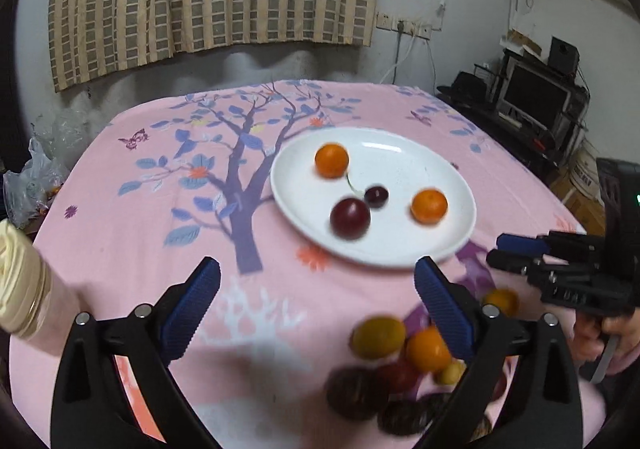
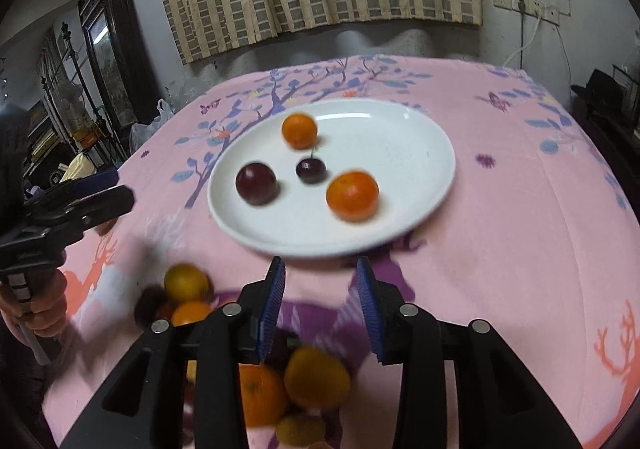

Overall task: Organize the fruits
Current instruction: 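Grasp a yellow citrus with the right tool while the left tool grasps a brown mangosteen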

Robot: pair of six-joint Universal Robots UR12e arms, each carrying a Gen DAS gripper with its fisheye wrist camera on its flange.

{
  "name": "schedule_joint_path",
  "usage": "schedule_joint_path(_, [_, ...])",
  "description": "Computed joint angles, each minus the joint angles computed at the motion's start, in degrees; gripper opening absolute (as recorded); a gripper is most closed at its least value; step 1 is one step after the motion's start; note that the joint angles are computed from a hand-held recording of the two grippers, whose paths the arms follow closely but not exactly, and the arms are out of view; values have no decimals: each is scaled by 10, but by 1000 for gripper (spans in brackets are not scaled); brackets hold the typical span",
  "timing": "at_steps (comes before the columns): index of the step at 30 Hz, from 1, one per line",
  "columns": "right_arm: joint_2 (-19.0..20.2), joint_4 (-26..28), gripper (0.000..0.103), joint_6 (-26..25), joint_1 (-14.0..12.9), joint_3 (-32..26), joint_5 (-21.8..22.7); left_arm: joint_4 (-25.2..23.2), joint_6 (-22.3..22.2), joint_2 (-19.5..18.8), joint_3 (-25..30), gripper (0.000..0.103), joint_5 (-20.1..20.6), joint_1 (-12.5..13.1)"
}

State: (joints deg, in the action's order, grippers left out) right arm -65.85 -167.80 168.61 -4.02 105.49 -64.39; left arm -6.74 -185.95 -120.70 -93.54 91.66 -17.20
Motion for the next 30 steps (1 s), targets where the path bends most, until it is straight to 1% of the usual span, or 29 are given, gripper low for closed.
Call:
schedule_joint_path(2, [-6,6,37,-1,-3,12,3,17,-3,12,-28,96,-13,3])
schedule_joint_path(5, [-12,23,37,-3,-9,24,13,16,0,19,-49,96,-25,6])
schedule_joint_path(8, [-14,39,39,-3,-13,28,28,7,5,21,-57,96,-17,5])
schedule_joint_path(11, [-13,56,39,-3,-12,24,22,7,3,23,-61,96,-30,8])
schedule_joint_path(14, [-11,75,39,5,-18,20,42,10,5,24,-62,96,-39,10])
schedule_joint_path(17, [-11,97,38,13,-23,17,63,1,4,26,-62,96,-55,13])
schedule_joint_path(19, [-11,111,37,18,-28,16,77,-11,8,27,-61,95,-78,18])
schedule_joint_path(21, [-12,117,37,30,-32,17,88,-33,13,28,-60,95,-119,25])
schedule_joint_path(22, [-13,110,37,36,-34,19,91,-42,14,28,-59,95,-135,28])
schedule_joint_path(24, [-16,93,37,43,-37,24,94,-64,20,26,-55,91,-164,31])
schedule_joint_path(25, [-18,85,37,48,-39,27,99,-74,25,24,-52,83,-167,30])
schedule_joint_path(26, [-19,80,37,51,-41,29,105,-83,31,23,-50,77,-166,29])
schedule_joint_path(27, [-20,77,37,52,-43,30,110,-88,35,20,-48,74,-160,27])
schedule_joint_path(28, [-20,74,37,54,-44,31,110,-95,39,18,-45,66,-155,25])
schedule_joint_path(29, [-21,73,37,55,-44,32,110,-102,42,17,-43,63,-152,24])
schedule_joint_path(30, [-21,75,37,54,-44,31,110,-109,45,15,-41,61,-152,23])
